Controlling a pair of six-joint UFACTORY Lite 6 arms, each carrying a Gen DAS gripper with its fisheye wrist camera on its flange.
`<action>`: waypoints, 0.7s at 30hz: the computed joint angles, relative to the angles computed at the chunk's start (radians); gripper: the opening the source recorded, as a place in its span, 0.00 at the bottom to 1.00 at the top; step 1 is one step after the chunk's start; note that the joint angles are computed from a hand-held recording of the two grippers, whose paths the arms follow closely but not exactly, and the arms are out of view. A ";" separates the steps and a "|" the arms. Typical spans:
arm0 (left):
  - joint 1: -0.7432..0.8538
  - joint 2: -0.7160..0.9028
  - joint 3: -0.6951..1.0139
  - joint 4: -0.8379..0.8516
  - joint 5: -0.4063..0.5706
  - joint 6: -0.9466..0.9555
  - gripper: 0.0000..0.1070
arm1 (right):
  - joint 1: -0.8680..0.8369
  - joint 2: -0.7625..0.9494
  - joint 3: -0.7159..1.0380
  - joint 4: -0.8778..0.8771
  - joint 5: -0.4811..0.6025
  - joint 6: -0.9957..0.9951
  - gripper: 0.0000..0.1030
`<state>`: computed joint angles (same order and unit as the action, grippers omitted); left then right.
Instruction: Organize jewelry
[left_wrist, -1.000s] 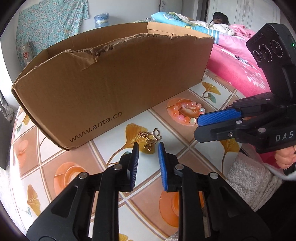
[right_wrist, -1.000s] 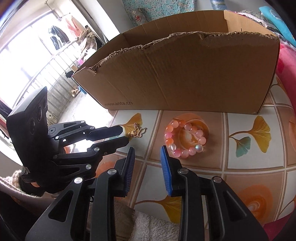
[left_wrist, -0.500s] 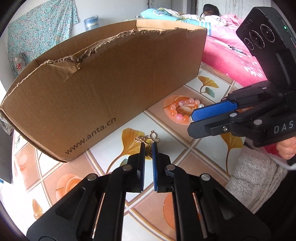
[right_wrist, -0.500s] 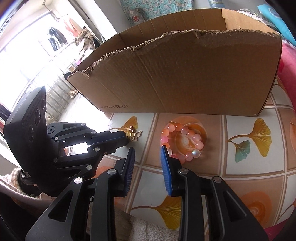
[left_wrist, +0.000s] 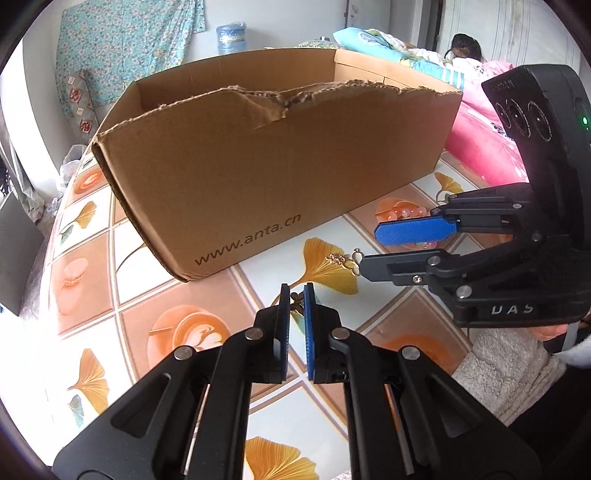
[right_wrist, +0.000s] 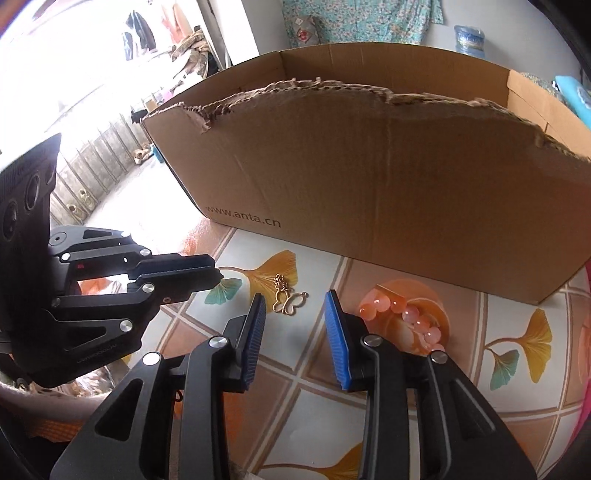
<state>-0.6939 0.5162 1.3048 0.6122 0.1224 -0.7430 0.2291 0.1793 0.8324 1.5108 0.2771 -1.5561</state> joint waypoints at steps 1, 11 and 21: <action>0.002 -0.001 -0.002 -0.001 -0.001 0.000 0.06 | 0.014 0.009 0.006 0.020 -0.017 -0.034 0.32; 0.017 0.021 0.015 -0.187 -0.014 0.184 0.06 | 0.059 0.028 0.030 -0.008 -0.066 -0.178 0.26; 0.020 0.027 0.030 -0.228 -0.008 0.231 0.06 | 0.020 0.015 0.030 -0.125 -0.014 -0.063 0.16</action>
<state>-0.6740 0.5430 1.3345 0.3843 0.1146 -0.5123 0.2495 0.1946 0.8624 1.3859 0.2628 -1.6193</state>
